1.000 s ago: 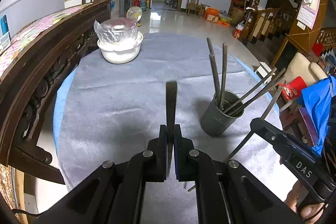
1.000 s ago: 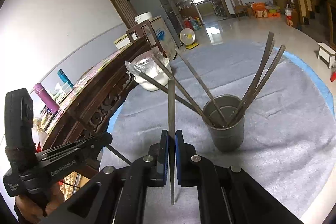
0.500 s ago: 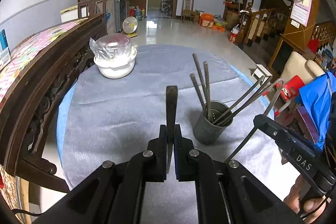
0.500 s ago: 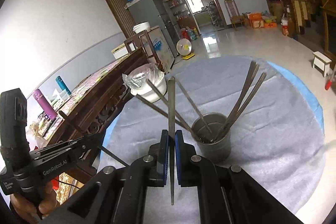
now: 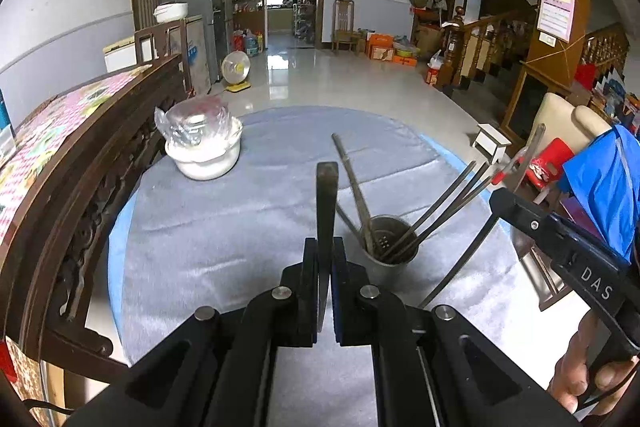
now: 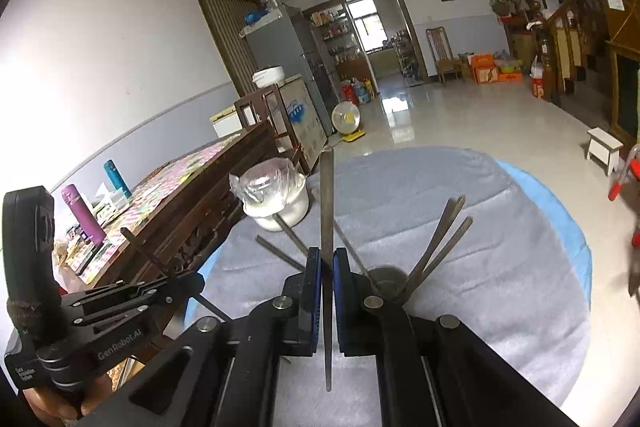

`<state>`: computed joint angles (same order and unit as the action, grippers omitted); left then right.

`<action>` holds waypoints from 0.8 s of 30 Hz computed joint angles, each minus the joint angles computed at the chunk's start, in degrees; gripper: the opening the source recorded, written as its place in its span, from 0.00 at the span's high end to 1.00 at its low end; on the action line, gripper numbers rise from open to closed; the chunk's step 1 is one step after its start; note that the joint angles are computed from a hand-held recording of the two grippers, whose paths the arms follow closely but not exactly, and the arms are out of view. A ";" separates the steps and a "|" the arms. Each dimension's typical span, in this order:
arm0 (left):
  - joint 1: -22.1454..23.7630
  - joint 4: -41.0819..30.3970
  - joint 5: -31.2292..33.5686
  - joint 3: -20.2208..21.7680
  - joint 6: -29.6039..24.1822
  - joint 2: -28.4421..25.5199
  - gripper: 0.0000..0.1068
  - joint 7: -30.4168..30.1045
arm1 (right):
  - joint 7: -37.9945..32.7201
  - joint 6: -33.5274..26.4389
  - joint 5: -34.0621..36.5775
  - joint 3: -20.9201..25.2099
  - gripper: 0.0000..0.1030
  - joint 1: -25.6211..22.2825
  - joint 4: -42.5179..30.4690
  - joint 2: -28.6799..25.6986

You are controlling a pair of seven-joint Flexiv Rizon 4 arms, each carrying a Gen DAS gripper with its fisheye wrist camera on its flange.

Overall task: Organize utensils
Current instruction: 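Lift both tools high and lower the chopsticks into the cup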

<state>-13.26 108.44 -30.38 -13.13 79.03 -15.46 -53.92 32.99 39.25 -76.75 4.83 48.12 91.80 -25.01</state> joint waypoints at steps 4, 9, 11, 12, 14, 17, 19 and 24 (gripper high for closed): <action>-0.37 -0.86 0.22 -0.38 0.08 0.03 0.95 0.20 | -0.41 -1.35 -0.63 -0.02 0.93 0.05 0.26 0.97; -0.43 -2.51 -0.44 -0.95 -1.00 -0.31 0.95 0.70 | -0.67 -2.51 -1.46 0.22 0.93 -0.51 0.52 1.90; -0.44 -3.50 -0.98 -1.22 -1.64 -0.51 0.95 1.09 | -0.66 -2.96 -1.63 0.39 0.93 -0.83 0.82 2.33; -0.42 -3.89 -1.37 -1.41 -1.75 -0.57 0.95 1.41 | -0.69 -3.19 -1.65 0.47 0.93 -1.02 0.89 2.50; -0.47 -4.69 -2.28 -1.87 -1.78 -0.68 0.95 2.11 | -0.75 -3.84 -1.88 0.52 0.94 -1.32 0.89 2.79; -0.52 -5.99 -3.73 -2.71 -1.55 -0.99 0.95 3.53 | -0.67 -4.92 -2.66 0.44 0.93 -1.62 0.63 3.08; -0.76 -7.00 -4.42 -2.97 -1.44 -1.29 0.95 3.97 | -1.15 -6.42 -2.85 0.38 0.93 -1.57 0.07 2.99; -0.89 -8.46 -6.96 -4.18 -0.37 -1.89 0.95 5.39 | -2.50 -10.46 -3.39 0.07 0.93 -0.96 -1.20 2.42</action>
